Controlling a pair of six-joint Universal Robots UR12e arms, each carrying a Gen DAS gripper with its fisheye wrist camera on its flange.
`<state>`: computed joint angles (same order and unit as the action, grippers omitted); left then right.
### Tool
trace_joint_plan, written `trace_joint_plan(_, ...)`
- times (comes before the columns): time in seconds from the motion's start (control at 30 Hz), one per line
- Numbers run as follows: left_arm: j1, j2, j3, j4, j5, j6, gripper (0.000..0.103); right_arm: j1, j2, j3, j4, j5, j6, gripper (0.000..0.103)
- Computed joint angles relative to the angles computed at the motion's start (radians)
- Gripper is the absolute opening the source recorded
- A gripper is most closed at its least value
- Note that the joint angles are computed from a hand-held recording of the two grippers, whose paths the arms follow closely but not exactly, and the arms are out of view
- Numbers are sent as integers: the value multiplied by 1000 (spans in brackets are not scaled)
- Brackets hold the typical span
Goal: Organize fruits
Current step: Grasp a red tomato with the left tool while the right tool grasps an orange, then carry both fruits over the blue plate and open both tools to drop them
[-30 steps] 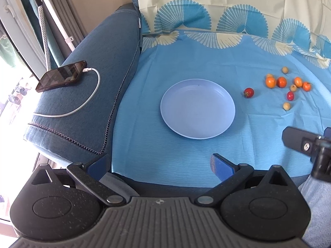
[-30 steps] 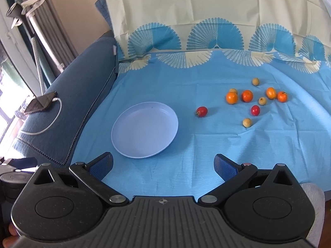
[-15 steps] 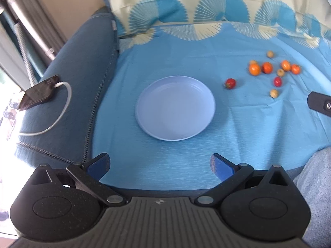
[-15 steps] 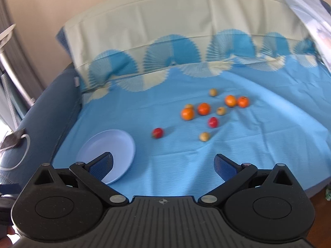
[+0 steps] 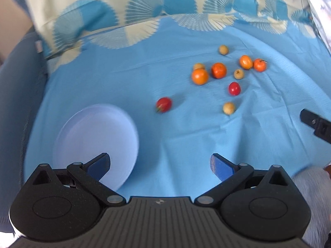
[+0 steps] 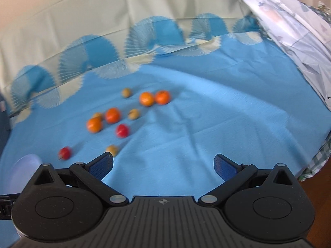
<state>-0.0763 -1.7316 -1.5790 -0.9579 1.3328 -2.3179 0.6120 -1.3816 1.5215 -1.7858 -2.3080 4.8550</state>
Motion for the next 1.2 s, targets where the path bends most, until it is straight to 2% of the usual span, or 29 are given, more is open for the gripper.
trace_joint_plan(0.1,-43,-68,66,-49,14,-29,103,-41,-8,46,-24,-29,-42,103)
trace_joint_plan(0.2,-79,-127,113,-52,50,-57,103,-97,-18,105,-123,-45,-146,103)
trace_joint_plan(0.27,-101,-162,135,-34,91,-65,103,-138,-17,135,-191,-40,-235,103)
trace_joint_plan(0.33,-115,-197,168,-55,121,-70,103,-173,-6,150,-235,-37,-326,103)
trace_joint_plan(0.43,-128,-248,220,-100,159,-84,103,-224,15,165,-290,11,-461,102)
trace_joint_plan(0.57,-135,-304,283,-158,196,-105,103,-264,37,189,-358,47,-524,102)
trace_joint_plan(0.63,-135,-330,315,-195,205,-116,103,-280,42,214,-423,68,-545,102)
trace_joint_plan(0.73,-122,-366,385,-302,170,-176,103,-268,65,226,-472,-22,-560,102)
trace_joint_plan(0.77,-117,-369,394,-311,157,-195,96,-267,68,231,-488,-37,-570,102)
trace_joint_plan(0.83,-110,-361,388,-293,137,-182,78,-267,66,236,-498,-41,-579,102)
trace_joint_plan(0.87,-108,-356,386,-291,127,-165,57,-269,62,234,-491,-32,-589,102)
trace_joint_plan(0.9,-105,-351,387,-302,118,-150,35,-270,58,234,-487,-24,-591,99)
trace_joint_plan(0.97,-104,-339,378,-297,113,-136,35,-262,56,239,-510,-47,-582,74)
trace_joint_plan(1.0,-101,-328,361,-279,102,-129,35,-258,56,240,-521,-58,-597,49)
trace_joint_plan(1.03,-99,-317,347,-263,94,-117,35,-257,54,241,-533,-57,-615,37)
trace_joint_plan(1.2,-87,-264,309,-261,43,-109,35,-252,24,236,-487,-26,-537,37)
